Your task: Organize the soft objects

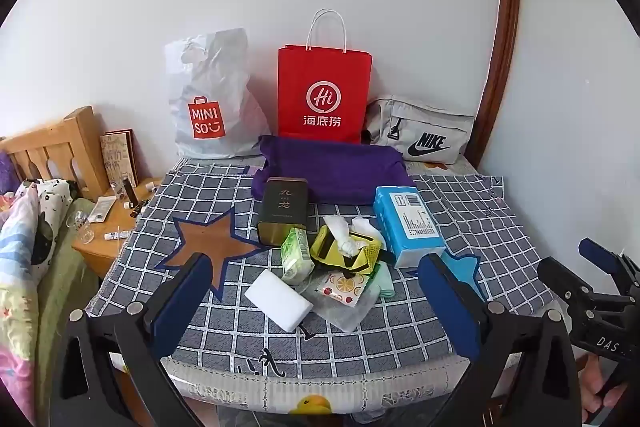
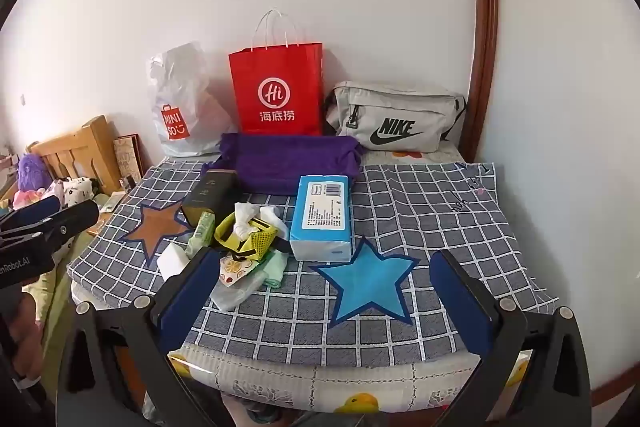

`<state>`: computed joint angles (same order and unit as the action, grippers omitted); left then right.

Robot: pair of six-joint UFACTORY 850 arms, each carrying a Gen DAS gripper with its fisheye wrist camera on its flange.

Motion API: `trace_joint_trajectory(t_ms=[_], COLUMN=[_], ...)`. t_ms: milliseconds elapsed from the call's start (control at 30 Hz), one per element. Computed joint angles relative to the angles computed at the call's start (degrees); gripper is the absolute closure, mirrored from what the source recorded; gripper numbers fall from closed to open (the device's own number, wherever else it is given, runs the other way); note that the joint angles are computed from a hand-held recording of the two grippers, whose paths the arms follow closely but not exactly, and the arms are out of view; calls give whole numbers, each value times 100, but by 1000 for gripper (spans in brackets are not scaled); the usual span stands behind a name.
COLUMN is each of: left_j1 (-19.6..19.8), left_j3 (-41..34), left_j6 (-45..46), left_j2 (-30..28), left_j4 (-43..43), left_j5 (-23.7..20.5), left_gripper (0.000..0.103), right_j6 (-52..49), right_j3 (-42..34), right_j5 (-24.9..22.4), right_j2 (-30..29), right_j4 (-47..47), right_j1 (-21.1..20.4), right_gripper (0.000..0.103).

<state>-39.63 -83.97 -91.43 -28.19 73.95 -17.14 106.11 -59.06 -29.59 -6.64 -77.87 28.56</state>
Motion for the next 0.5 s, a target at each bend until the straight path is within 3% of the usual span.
trace_joint_trajectory(t_ms=[100,500], left_j1=[17,33], left_j3=[164,91], left_j6=[-485,-37], left_j2=[98,93], left_j4=[471,59], left_j5=[129,81], left_gripper=[0,0], right_j6=[-57,-88], right_j3=[-17,-56], right_j5=[-70,-72], right_j2=[-20,-36], right_j4=[37,88], right_j1=[22,101], right_gripper=[0,0])
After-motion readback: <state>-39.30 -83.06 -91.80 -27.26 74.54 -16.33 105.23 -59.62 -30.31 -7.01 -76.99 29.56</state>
